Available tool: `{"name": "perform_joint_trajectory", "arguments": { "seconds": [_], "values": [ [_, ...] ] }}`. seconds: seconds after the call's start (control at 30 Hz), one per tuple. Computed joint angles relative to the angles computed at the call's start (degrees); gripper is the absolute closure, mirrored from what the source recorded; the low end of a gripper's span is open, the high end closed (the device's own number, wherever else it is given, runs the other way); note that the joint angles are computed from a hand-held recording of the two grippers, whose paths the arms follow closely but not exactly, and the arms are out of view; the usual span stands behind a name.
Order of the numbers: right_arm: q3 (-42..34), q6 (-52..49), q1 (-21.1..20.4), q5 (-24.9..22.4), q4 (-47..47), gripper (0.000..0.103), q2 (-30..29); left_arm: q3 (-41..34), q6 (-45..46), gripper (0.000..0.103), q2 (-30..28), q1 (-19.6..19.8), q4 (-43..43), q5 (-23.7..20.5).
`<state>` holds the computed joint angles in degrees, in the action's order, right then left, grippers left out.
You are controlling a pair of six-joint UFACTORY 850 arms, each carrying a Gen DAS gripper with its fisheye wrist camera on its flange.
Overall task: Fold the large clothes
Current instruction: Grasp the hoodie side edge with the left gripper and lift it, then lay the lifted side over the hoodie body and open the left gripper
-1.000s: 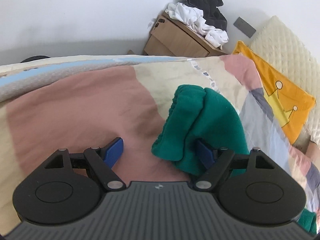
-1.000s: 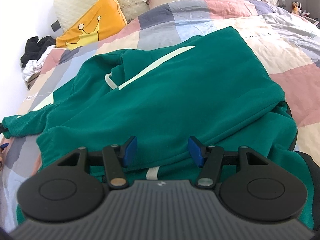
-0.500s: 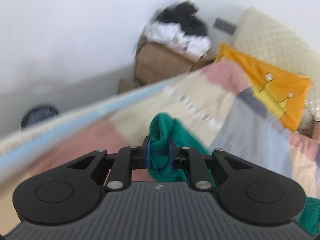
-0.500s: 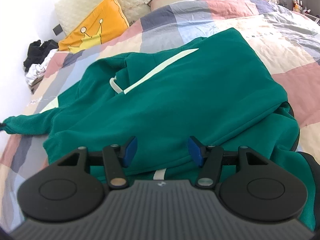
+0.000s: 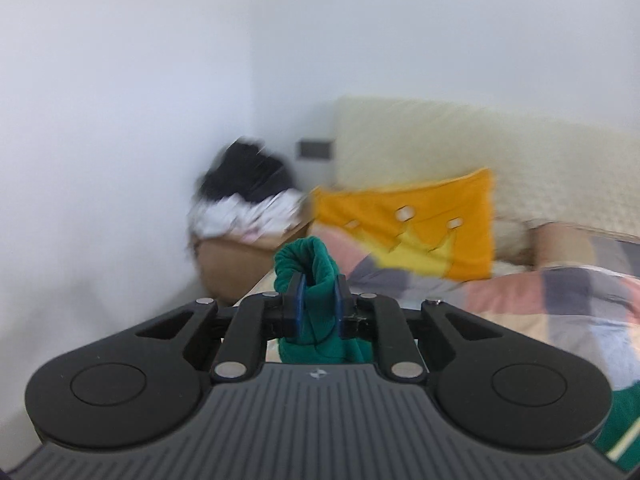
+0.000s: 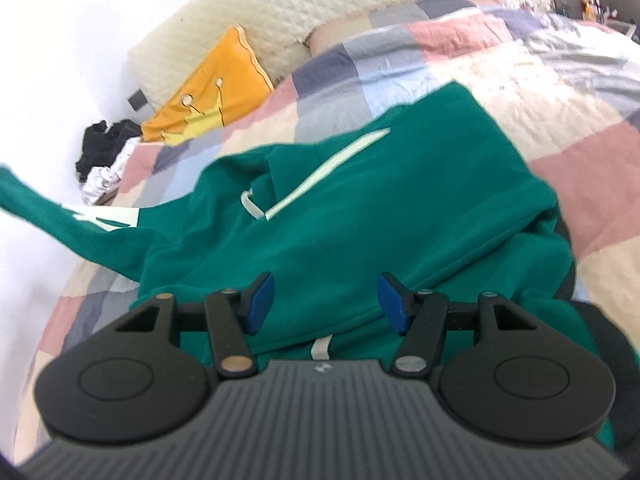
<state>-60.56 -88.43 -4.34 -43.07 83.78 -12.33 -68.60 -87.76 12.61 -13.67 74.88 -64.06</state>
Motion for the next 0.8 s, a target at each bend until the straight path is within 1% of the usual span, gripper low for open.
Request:
{"name": "perform_joint_trajectory", "arguments": {
  "seconds": [0.07, 0.13, 0.17, 0.27, 0.37, 0.43, 0.5, 0.6, 0.7, 0.73, 0.8],
  "values": [
    [-0.05, -1.09, -1.01, -1.17, 1.26, 0.042, 0.37, -5.35, 3.07, 0.087, -3.97, -5.09, 1.42, -3.23],
    [-0.44, -1.12, -2.39, -2.95, 2.25, 0.042, 0.44, -10.9, 6.35, 0.087, -8.49, -9.42, 2.6, -5.25],
    [-0.59, -1.21, -3.03, -3.5, 2.96, 0.042, 0.45, -14.22, 8.29, 0.087, -11.25, -11.71, 3.03, -6.1],
    [-1.97, 0.69, -4.9, -5.67, 2.16, 0.042, -0.41, -22.66, 12.93, 0.087, -18.99, -16.96, 4.06, -7.3],
    [-2.88, 1.87, -6.62, -7.2, 2.69, 0.042, -1.22, -31.72, 18.53, 0.087, -27.08, -20.97, 3.01, -6.3],
    [-2.47, 0.87, -7.72, -7.13, 5.01, 0.042, -1.24, -37.31, 23.25, 0.087, -32.54, -23.32, 2.17, -5.1],
    [-3.13, 2.03, -8.88, -7.23, 5.39, 0.042, -1.89, -43.28, 25.95, 0.087, -37.83, -24.81, -0.62, -3.0],
    [-4.94, 4.79, -10.82, -9.72, 5.68, 0.042, -3.74, -51.64, 30.75, 0.087, -45.87, -26.91, -4.66, -0.95],
    [-6.66, 7.62, -12.2, -10.59, 5.78, 0.042, -5.3, -56.25, 31.74, 0.087, -51.54, -28.32, -8.76, 1.4],
    [-7.04, 8.23, -12.6, -10.82, 6.06, 0.042, -5.71, -59.4, 33.31, 0.087, -54.48, -28.65, -11.05, 2.18],
    [-7.83, 9.65, -13.35, -11.24, 6.13, 0.042, -6.55, -61.11, 32.99, 0.087, -57.75, -29.47, -12.72, 3.81]
  ]
}}
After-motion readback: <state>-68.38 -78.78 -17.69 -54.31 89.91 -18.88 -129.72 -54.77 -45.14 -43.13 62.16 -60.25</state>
